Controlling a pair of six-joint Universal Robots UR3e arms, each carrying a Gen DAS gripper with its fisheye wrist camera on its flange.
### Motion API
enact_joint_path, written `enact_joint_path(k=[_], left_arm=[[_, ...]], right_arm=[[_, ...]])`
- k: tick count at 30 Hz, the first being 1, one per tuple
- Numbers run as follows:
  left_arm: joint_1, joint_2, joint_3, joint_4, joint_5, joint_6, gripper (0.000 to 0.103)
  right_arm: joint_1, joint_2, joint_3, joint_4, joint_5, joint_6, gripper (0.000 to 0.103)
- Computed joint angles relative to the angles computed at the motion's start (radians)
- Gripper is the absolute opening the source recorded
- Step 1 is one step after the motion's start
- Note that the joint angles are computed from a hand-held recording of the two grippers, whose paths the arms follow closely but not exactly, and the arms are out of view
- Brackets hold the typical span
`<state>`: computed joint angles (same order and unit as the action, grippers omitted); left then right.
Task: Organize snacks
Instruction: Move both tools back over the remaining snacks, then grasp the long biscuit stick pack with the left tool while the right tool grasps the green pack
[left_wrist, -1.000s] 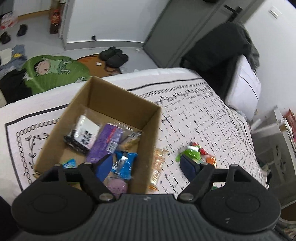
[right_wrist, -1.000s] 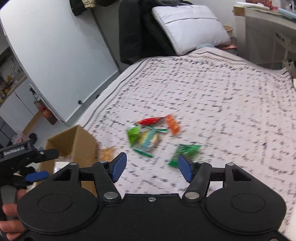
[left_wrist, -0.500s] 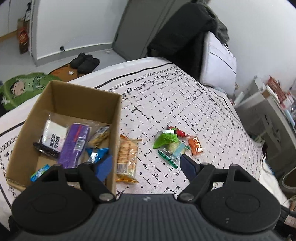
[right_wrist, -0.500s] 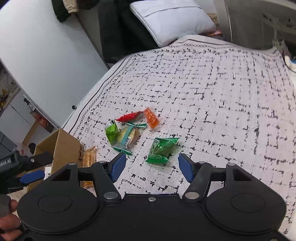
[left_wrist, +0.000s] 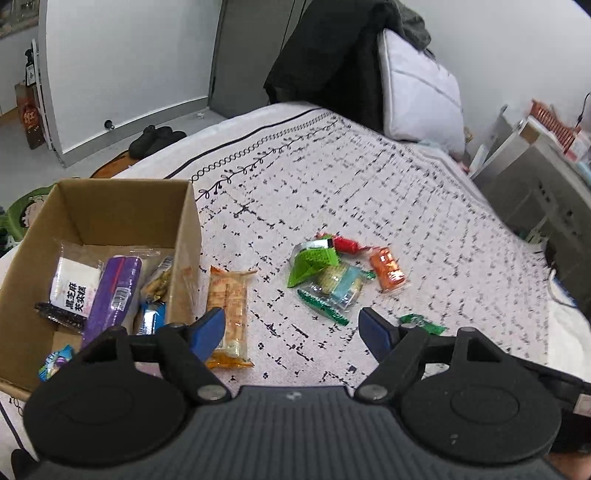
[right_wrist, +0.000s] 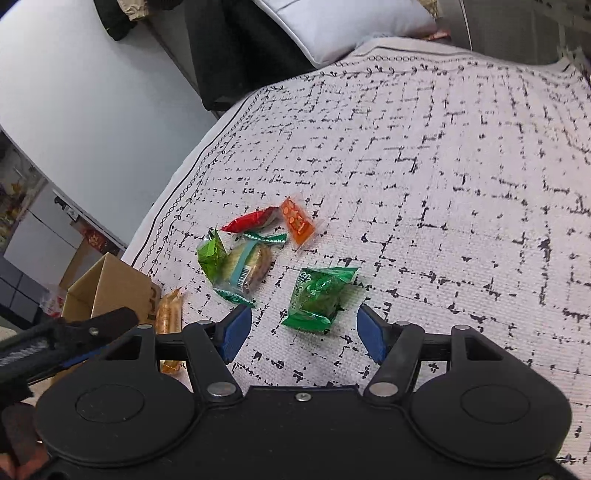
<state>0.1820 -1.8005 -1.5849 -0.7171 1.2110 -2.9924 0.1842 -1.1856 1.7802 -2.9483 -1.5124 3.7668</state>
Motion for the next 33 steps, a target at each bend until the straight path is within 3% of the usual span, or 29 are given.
enact_joint_path(k=[13, 27, 33], left_arm=[[-0.154, -0.166, 0.066, 0.155, 0.279, -0.141, 0.070], [-0.252, -0.281, 0.105, 0.265, 0.538, -0.066, 0.070], [-0.279, -0.318, 0.139, 0.235, 0.622, -0.025, 0.070]], right_arm=[[-0.053, 0.076, -0.028, -0.065, 0.083, -0.034, 0.059], [-0.035, 0.137, -0.111, -0.019, 0.077, -0.082, 0.057], [-0.029, 0.144, -0.126, 0.007, 0.064, -0.092, 0.057]])
